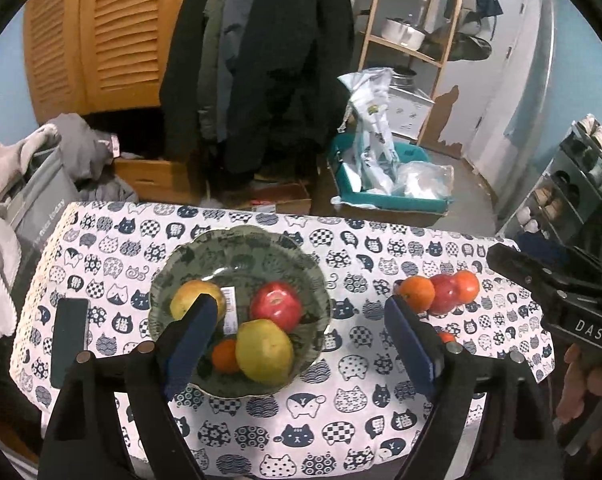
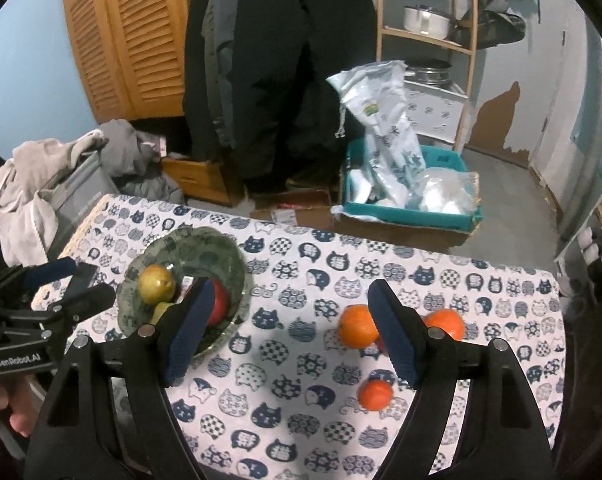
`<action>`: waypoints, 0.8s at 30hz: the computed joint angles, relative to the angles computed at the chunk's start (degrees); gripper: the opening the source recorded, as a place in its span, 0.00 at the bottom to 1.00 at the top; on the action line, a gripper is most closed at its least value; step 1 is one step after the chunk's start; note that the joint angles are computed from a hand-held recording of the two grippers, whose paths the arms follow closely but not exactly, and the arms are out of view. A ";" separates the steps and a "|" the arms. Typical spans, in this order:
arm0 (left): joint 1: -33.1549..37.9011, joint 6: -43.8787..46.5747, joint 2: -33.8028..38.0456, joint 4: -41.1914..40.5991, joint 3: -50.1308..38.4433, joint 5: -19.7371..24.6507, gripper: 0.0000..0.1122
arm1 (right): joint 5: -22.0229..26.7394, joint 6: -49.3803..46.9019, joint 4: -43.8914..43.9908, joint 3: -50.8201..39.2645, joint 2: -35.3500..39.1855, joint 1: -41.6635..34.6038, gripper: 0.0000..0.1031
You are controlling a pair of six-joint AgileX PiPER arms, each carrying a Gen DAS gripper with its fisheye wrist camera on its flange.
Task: Organize fruits
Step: 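Withdraw both grippers from the bowl toward the remaining oranges and apple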
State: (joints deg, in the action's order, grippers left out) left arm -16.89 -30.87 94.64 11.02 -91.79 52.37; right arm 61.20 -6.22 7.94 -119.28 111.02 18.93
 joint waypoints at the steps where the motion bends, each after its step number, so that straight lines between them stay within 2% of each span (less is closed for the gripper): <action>1: -0.59 -0.35 0.32 0.52 -0.64 0.30 0.77 | -0.34 -0.28 0.08 0.78 -0.61 -0.37 0.77; 13: -5.58 -1.38 5.11 2.84 -7.19 3.60 0.80 | -2.77 -3.69 2.37 8.22 -5.22 -7.00 0.81; 24: -9.07 0.40 12.88 2.88 -13.38 6.10 0.82 | -2.12 -5.30 4.30 12.32 -3.12 -11.94 0.81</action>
